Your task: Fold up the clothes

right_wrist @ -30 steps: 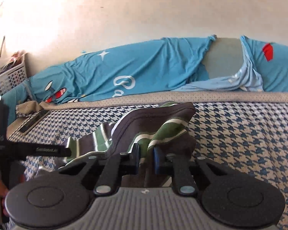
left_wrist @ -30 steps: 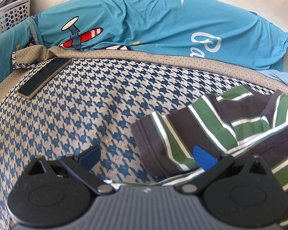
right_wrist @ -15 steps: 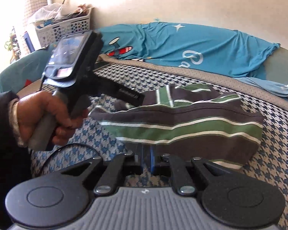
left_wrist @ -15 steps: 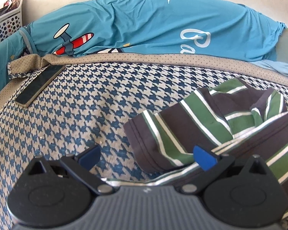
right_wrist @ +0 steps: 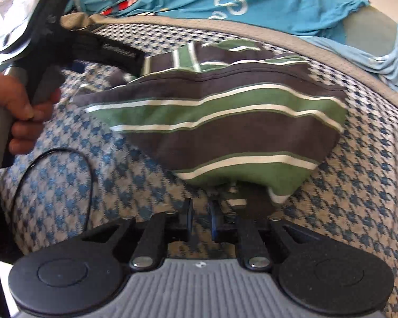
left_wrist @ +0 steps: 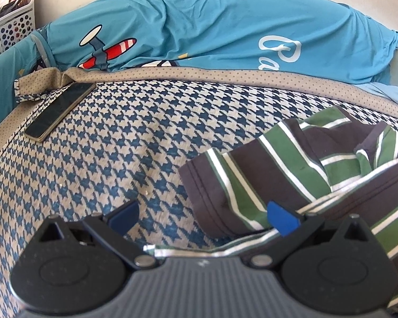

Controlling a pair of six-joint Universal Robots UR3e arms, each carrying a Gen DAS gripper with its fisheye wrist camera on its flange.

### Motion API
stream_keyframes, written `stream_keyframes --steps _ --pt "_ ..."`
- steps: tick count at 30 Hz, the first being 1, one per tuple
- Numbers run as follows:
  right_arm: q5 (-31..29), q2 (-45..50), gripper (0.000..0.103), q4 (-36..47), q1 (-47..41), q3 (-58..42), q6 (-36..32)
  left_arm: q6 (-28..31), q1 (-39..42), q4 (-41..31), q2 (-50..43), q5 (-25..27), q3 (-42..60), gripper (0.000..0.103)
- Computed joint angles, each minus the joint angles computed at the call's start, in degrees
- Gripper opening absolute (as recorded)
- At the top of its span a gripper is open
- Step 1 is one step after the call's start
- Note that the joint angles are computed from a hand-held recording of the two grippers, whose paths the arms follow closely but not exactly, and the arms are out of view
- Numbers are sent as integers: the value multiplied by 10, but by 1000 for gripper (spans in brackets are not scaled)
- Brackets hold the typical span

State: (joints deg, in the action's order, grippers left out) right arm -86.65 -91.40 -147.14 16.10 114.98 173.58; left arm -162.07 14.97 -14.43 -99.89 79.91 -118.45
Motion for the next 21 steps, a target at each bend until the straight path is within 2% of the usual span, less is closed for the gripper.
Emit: stream_keyframes --steps 4,8,10,16,21 --pt "57 11 17 -52 -38 10 73 -5 -5 4 -4 8 2 103" --pt "-11 67 17 -209 -1 16 59 -2 -4 6 -3 8 0 103" --pt "-23 105 17 -254 9 -2 58 0 -2 10 -2 10 -2 103" --pt "-46 204 16 -272 29 -109 81 4 7 3 -2 10 2 103" --pt "-75 272 16 -341 44 -179 76 2 18 -6 3 -3 5 103"
